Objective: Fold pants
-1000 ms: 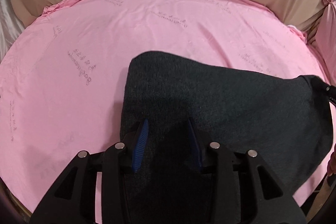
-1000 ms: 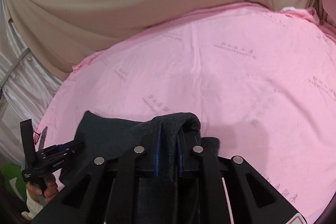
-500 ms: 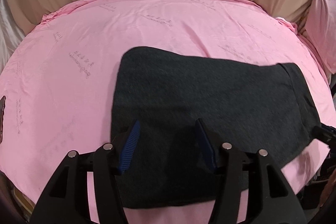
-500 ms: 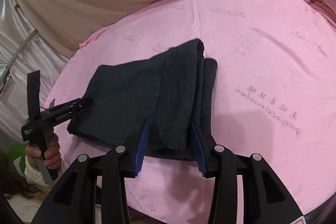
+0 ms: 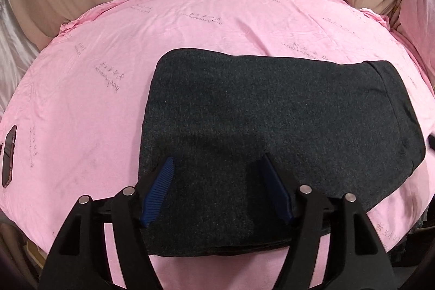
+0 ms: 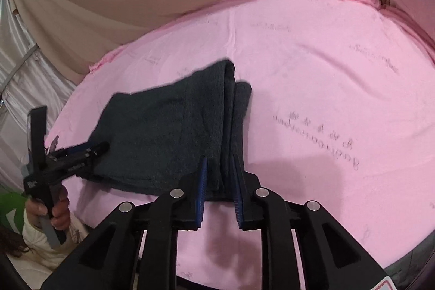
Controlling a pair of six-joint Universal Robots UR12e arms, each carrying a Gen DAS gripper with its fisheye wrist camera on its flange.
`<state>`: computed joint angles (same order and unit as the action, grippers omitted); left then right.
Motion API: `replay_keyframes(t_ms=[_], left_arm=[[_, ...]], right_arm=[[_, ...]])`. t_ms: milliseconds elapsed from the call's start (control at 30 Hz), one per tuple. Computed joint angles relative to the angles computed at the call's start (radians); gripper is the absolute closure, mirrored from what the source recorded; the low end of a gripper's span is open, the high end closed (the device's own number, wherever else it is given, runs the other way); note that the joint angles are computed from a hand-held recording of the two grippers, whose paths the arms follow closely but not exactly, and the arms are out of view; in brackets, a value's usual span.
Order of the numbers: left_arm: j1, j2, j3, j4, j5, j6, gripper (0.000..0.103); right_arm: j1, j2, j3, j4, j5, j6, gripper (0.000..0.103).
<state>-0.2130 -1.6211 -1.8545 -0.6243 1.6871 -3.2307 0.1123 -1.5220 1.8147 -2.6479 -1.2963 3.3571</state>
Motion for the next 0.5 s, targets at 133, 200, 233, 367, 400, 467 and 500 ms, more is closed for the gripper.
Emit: replay_keyframes(t_ms=[133, 200, 233, 367, 400, 467, 500], left_arm=[[0.000, -0.002, 0.000, -0.002, 0.001, -0.008, 0.037], [-0.002, -0.003, 0.001, -0.003, 0.003, -0.011, 0.037], [-0.001, -0.003, 0.002, -0.005, 0.001, -0.012, 0.036], [0.004, -0.004, 0.001, -0.005, -0.007, -0.012, 0.034], [0.005, -0.005, 0.000, -0.002, -0.010, -0.010, 0.033], [0.005, -0.007, -0.002, 0.004, -0.011, -0.006, 0.031], [0.005, -0.008, -0.001, 0.003, -0.010, -0.006, 0.030]], right_arm=[[0.043, 0.062, -0.098, -0.044, -0.009, -0.076, 0.083], [0.058, 0.109, -0.148, -0.026, -0.001, -0.109, 0.083], [0.065, 0.134, -0.173, -0.003, -0.003, -0.118, 0.083], [0.069, 0.215, -0.235, 0.094, -0.137, -0.091, 0.088], [0.054, 0.221, -0.226, 0.085, -0.111, -0.071, 0.094], [0.012, 0.215, -0.194, 0.045, 0.022, 0.009, 0.095], [0.004, 0.205, -0.188, 0.056, 0.044, 0.018, 0.095]])
